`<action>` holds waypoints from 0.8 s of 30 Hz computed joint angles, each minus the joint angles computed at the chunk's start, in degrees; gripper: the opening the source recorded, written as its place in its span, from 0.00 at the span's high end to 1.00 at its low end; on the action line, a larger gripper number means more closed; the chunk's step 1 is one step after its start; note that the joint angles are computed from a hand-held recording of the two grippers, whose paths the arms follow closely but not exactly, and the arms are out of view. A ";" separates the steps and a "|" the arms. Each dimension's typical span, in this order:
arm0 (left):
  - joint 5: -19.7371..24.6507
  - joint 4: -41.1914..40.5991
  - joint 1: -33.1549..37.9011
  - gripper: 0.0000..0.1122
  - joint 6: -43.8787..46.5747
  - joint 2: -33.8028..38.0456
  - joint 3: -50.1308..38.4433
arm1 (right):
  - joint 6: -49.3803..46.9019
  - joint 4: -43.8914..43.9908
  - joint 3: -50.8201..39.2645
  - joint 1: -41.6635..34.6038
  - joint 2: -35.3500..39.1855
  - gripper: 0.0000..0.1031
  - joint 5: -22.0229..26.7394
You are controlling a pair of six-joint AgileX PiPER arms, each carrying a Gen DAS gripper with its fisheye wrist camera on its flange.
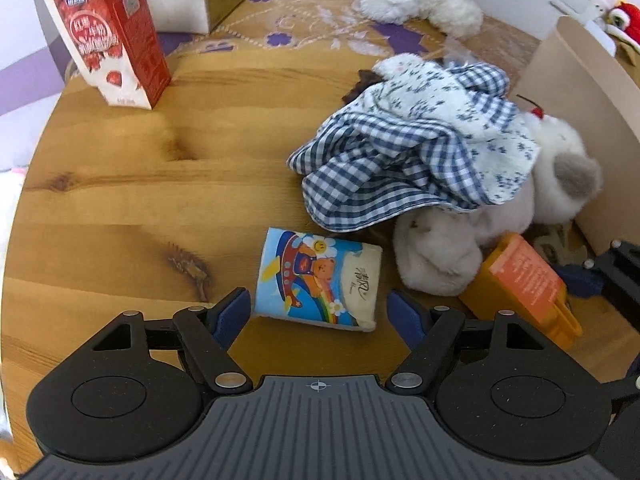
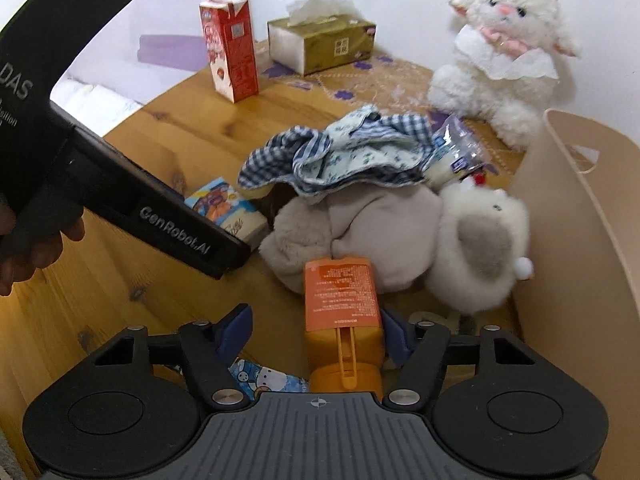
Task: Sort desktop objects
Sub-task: 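Grasp the orange bottle with the right tool while the left tool grasps the cartoon snack packet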
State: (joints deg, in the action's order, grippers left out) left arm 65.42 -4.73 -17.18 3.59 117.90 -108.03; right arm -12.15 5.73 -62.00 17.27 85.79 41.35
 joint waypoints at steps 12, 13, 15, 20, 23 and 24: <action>-4.12 2.41 -1.46 0.43 0.84 -1.90 3.87 | 5.31 -3.71 -0.66 -0.18 1.93 0.65 2.72; -4.31 2.40 -1.44 0.43 0.77 -2.17 4.19 | 5.19 -3.33 -0.45 -0.45 1.62 0.65 2.86; -4.84 1.69 -1.23 0.43 0.99 -2.99 5.10 | 5.19 -2.60 0.30 -0.93 0.55 0.65 2.99; -5.46 -0.44 -1.14 0.43 2.27 -4.92 6.32 | 4.23 -0.31 1.00 -1.79 -2.34 0.65 4.66; -6.82 -1.16 -1.21 0.43 3.23 -6.81 7.74 | 2.57 0.78 0.89 -2.18 -4.60 0.65 5.51; -7.06 -1.30 -1.26 0.43 3.37 -7.32 8.04 | 2.23 0.93 0.73 -2.37 -5.42 0.65 5.83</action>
